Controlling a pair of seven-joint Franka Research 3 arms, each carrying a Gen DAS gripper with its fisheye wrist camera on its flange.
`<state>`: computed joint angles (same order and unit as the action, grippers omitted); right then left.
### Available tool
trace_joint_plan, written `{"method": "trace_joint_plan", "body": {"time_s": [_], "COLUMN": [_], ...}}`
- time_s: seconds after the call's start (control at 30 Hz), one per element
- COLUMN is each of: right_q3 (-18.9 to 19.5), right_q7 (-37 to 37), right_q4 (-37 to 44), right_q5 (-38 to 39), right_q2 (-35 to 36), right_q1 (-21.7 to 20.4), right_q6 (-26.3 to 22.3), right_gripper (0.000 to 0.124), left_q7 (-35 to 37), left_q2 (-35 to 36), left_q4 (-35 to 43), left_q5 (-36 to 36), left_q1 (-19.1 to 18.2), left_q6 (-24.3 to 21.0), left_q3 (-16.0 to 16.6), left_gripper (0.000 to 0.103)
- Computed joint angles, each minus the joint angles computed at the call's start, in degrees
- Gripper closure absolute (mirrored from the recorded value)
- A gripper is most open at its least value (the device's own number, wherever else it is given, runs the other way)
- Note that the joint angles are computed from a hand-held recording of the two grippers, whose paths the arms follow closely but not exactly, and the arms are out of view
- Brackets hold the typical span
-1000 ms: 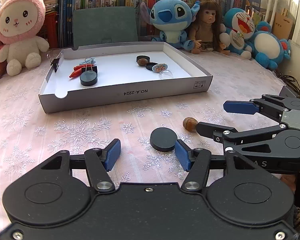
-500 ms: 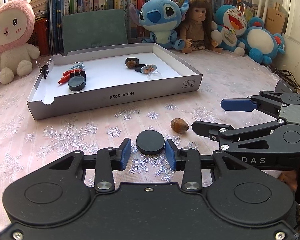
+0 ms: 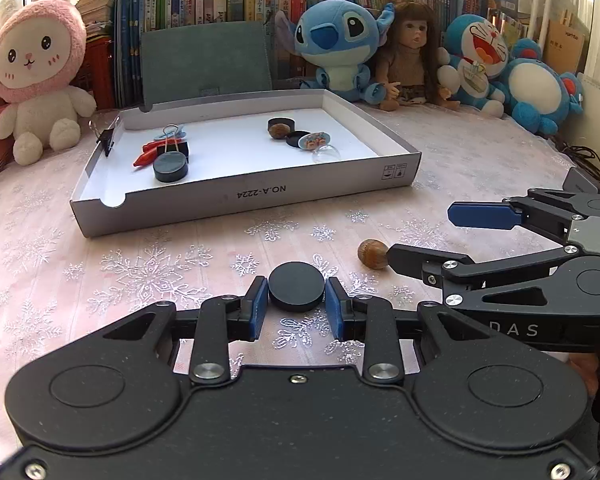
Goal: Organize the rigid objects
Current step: 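Grasp the brown nut with the right tool while the left tool holds the puck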
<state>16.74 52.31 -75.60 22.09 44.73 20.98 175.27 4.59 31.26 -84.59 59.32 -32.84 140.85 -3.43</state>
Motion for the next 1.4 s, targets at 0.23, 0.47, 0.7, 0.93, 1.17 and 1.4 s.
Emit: {"method": "trace_joint_plan", "body": {"time_s": [0.23, 0.47, 0.7, 0.93, 1.17, 1.4], "right_q3": [0.5, -7.5, -10.7, -12.4, -11.5, -9.8], "right_q7": [0.5, 8.2, 14.7, 18.7, 18.8, 18.5], "right_q4": [0.0, 0.7, 0.0, -0.9, -1.5, -1.8], "right_q5": [0.0, -2.4, -5.3, -7.4, -9.0, -9.1], "right_q2": [0.5, 0.8, 0.9, 0.8, 0.6, 0.5], "right_q1": [1.0, 7.2, 9.6, 11.0, 10.7, 9.7], "right_q6": [2.2, 3.2, 4.1, 5.5, 6.1, 6.2], "right_gripper": [0.044, 0.055, 0.065, 0.078, 0.086, 0.094], "left_q7": [-8.0, -12.0, -12.9, -14.8, -15.8, -15.2], "left_q2": [-0.8, -1.1, -0.4, 0.3, 0.5, 0.6], "left_q4": [-1.2, -1.7, -1.2, -0.7, -0.6, -0.4], "left_q5": [3.3, 5.7, 7.2, 8.5, 9.4, 9.3], "left_q1": [-2.0, -1.7, -1.8, -2.3, -2.5, -2.5], "left_q6": [-6.7, -9.9, -11.6, -12.4, -12.9, -13.5], "left_q3": [0.9, 0.1, -0.3, 0.0, 0.0, -0.1], "left_gripper": [0.074, 0.064, 0.059, 0.059, 0.06, 0.064]}}
